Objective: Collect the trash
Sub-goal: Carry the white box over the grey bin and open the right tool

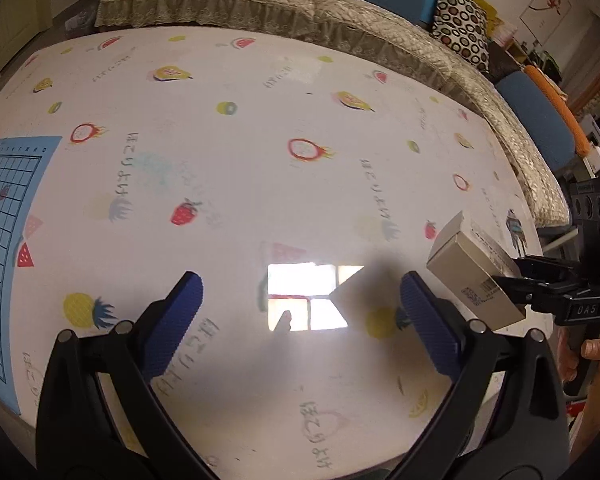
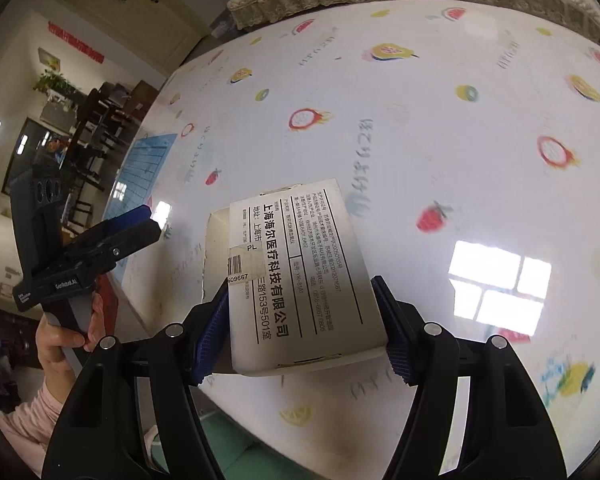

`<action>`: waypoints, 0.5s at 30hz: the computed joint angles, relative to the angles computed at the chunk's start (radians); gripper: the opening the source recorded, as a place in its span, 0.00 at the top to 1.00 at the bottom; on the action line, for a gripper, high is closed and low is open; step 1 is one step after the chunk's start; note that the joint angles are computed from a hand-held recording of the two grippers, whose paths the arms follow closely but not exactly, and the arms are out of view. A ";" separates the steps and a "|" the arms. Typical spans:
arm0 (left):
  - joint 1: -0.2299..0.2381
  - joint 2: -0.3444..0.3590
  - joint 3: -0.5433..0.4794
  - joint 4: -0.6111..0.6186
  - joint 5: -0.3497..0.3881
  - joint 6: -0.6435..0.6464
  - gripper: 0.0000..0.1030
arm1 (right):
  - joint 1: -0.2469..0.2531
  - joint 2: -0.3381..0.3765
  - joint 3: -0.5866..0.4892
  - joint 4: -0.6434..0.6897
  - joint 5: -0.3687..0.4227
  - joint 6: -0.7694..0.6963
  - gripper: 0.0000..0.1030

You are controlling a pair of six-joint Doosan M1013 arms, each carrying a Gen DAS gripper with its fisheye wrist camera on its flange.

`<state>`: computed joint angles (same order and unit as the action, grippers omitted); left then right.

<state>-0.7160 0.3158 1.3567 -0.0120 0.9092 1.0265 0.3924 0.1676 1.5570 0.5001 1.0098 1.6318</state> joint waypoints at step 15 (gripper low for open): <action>-0.235 0.026 -0.030 -0.158 0.022 0.242 0.07 | -0.030 -0.536 0.508 -0.149 -0.150 0.458 0.35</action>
